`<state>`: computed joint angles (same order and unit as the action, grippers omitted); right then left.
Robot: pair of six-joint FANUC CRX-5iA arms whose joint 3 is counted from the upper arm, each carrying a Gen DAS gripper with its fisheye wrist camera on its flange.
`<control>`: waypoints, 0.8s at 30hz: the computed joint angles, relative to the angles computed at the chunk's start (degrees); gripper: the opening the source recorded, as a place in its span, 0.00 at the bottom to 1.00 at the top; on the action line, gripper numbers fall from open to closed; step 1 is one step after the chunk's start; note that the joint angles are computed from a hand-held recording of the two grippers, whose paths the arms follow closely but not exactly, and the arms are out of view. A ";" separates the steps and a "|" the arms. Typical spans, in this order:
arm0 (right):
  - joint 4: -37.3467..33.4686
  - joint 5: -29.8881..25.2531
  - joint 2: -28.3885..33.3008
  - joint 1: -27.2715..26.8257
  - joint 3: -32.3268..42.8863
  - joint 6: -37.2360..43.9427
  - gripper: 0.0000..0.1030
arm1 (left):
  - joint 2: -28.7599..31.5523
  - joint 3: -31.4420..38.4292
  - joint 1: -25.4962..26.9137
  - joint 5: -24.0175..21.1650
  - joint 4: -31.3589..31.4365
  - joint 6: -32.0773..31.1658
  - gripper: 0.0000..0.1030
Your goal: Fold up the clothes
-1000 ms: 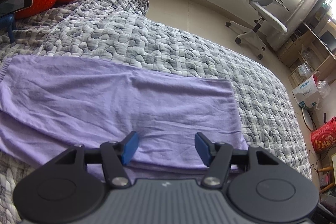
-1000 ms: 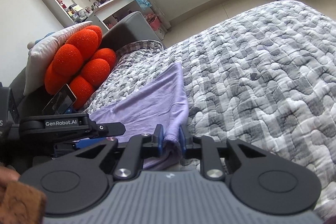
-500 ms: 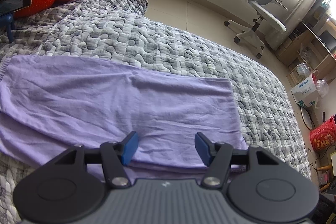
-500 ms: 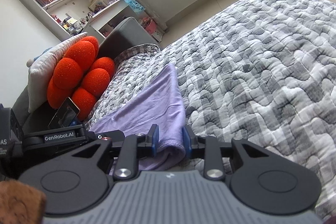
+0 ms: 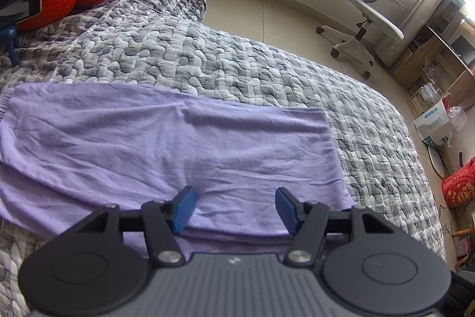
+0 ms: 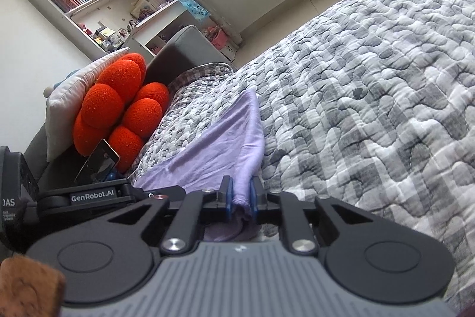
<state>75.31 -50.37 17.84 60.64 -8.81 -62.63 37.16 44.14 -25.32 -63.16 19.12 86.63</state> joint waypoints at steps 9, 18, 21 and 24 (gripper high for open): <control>-2.55 -2.03 0.77 0.87 1.84 3.91 0.15 | 0.14 0.29 -0.08 -0.03 -0.35 0.23 0.59; -3.68 -2.23 0.94 1.02 2.21 5.47 0.19 | 0.18 0.36 -0.11 0.04 -0.39 0.63 0.59; -3.40 -2.46 1.02 1.08 2.44 6.13 0.17 | -0.01 0.02 -0.17 0.32 -0.54 0.51 0.59; -3.59 -2.31 0.97 1.00 2.53 6.26 0.20 | 0.04 0.19 -0.28 0.27 -0.81 0.64 0.59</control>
<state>71.72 -52.68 18.81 61.64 -6.29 -56.37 37.20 44.33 -25.60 -62.89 18.31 87.28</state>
